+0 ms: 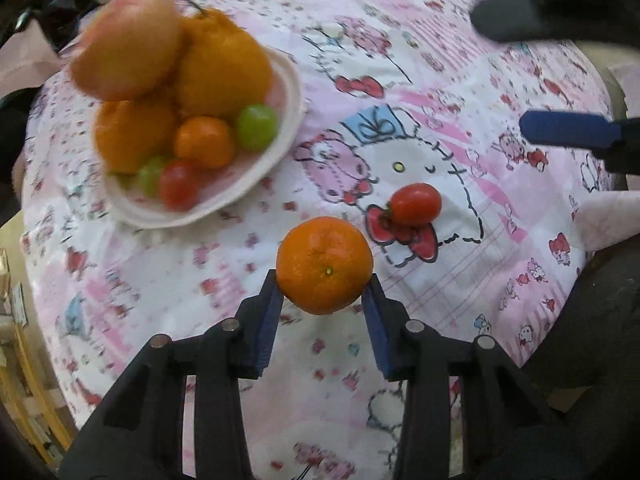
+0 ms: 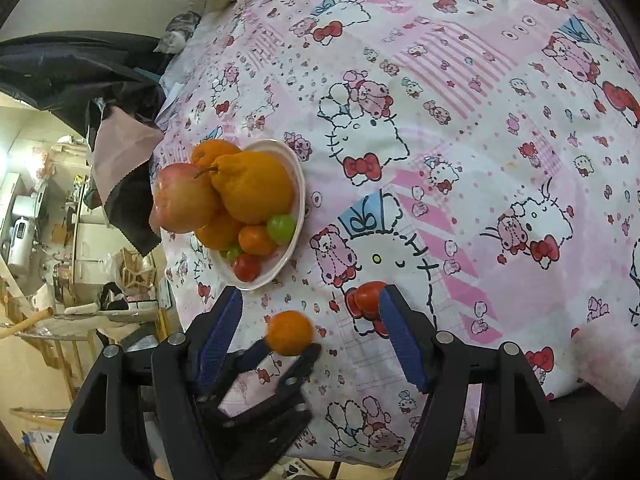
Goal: Organize fruits
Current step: 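Grasp the small mandarin beside the plate with the left tool, then grasp a red cherry tomato with the right tool while the left tool holds the mandarin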
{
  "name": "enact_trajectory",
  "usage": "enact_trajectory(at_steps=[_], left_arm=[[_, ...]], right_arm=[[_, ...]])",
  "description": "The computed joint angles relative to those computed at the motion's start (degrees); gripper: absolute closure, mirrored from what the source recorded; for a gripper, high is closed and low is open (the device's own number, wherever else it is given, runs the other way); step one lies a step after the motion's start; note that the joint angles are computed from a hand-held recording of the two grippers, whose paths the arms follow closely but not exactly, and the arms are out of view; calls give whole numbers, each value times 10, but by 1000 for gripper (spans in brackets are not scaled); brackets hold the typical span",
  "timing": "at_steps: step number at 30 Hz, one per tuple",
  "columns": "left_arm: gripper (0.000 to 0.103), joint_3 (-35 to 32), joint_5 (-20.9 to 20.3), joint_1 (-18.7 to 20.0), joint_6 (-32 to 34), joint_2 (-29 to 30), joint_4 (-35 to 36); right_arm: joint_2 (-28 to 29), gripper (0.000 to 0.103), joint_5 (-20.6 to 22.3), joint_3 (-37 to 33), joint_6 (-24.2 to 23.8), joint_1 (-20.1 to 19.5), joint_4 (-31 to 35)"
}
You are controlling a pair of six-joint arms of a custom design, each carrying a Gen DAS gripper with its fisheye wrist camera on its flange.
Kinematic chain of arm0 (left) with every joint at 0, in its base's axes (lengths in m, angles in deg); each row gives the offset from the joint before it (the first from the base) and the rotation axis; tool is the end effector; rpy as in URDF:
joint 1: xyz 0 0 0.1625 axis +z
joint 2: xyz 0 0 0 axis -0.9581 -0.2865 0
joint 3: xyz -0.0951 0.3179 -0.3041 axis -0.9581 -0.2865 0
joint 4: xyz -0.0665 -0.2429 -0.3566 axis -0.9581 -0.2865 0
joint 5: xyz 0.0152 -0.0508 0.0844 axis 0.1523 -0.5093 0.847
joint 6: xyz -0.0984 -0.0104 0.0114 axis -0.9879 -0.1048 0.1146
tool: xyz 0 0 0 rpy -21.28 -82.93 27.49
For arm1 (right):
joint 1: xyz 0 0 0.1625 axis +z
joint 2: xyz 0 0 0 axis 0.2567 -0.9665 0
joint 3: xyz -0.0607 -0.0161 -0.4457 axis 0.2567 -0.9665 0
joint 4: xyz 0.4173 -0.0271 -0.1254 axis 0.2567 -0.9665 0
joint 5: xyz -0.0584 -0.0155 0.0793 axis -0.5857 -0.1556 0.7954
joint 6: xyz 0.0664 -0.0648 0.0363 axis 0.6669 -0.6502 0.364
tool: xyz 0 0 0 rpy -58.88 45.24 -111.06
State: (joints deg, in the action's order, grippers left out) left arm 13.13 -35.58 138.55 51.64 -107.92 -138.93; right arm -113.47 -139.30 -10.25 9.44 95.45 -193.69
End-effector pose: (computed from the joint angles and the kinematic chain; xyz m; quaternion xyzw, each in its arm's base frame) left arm -0.0930 -0.6779 0.3076 0.1790 0.9158 -0.0570 0.3549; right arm 0.3909 -0.7333 0.0593 -0.0737 -0.9876 0.1237 0.0625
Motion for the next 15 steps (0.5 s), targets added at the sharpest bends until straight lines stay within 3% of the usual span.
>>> enact_trajectory(at_steps=[15], left_arm=[[67, -17, 52, -8, -65, -92, -12]], right_arm=[[3, 29, -29, 0, 2, 5, 20]])
